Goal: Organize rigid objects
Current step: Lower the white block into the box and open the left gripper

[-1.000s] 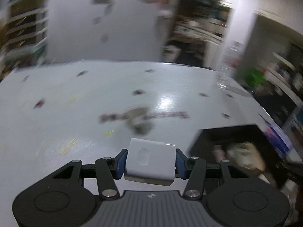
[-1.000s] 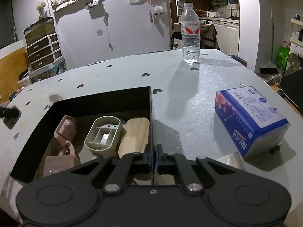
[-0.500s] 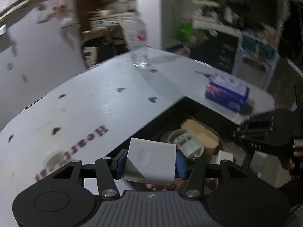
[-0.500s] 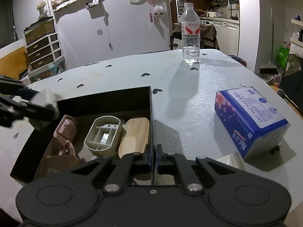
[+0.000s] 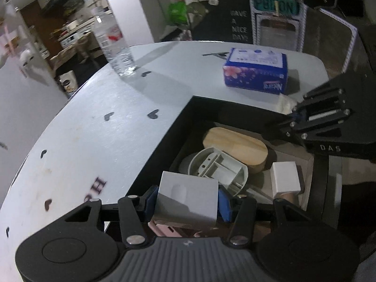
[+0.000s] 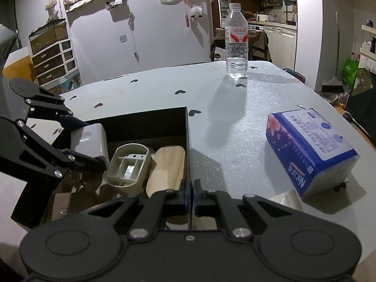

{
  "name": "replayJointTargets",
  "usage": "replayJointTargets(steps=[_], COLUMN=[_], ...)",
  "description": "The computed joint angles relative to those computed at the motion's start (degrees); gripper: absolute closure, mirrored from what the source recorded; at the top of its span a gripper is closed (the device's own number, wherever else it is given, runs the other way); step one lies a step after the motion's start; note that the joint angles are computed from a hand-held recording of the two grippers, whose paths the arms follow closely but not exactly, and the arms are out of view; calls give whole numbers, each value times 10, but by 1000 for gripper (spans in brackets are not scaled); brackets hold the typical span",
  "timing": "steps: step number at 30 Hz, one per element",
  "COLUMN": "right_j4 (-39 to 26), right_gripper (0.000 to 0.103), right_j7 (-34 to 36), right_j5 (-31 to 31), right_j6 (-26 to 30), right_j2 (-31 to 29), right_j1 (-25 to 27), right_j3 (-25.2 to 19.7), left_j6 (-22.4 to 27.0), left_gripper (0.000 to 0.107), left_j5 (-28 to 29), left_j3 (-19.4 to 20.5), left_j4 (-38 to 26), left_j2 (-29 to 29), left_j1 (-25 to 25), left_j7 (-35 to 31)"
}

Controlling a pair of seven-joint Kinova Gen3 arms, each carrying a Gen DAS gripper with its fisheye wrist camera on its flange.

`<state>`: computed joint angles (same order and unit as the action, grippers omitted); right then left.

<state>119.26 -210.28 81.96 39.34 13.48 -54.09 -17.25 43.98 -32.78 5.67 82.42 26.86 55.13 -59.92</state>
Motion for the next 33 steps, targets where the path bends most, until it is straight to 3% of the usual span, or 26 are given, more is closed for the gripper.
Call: replayJointTargets(steps=[6,8,20,33], right_j4=[2,2,2,2], right_gripper=[98,98,98,98], right_j7=[-6,-6,-10,-12], right_j5=[6,6,6,3], right_j6=[-1,0,-1,-7], right_j2=[0,1,1,0], right_j1=[1,1,2,4], right_j3=[0,-1,-1,0], left_j6=[-8,-10,-14,-7], left_gripper=[50,35,13,6], left_j5=[27,23,33,31], left_j3=[9,2,16,23], left_j4=[5,8,25,38], left_j2=[-7,-12,-35,-52], left_j1=[-15,-10,-19,-7], left_j7=[-19,-6,9,45])
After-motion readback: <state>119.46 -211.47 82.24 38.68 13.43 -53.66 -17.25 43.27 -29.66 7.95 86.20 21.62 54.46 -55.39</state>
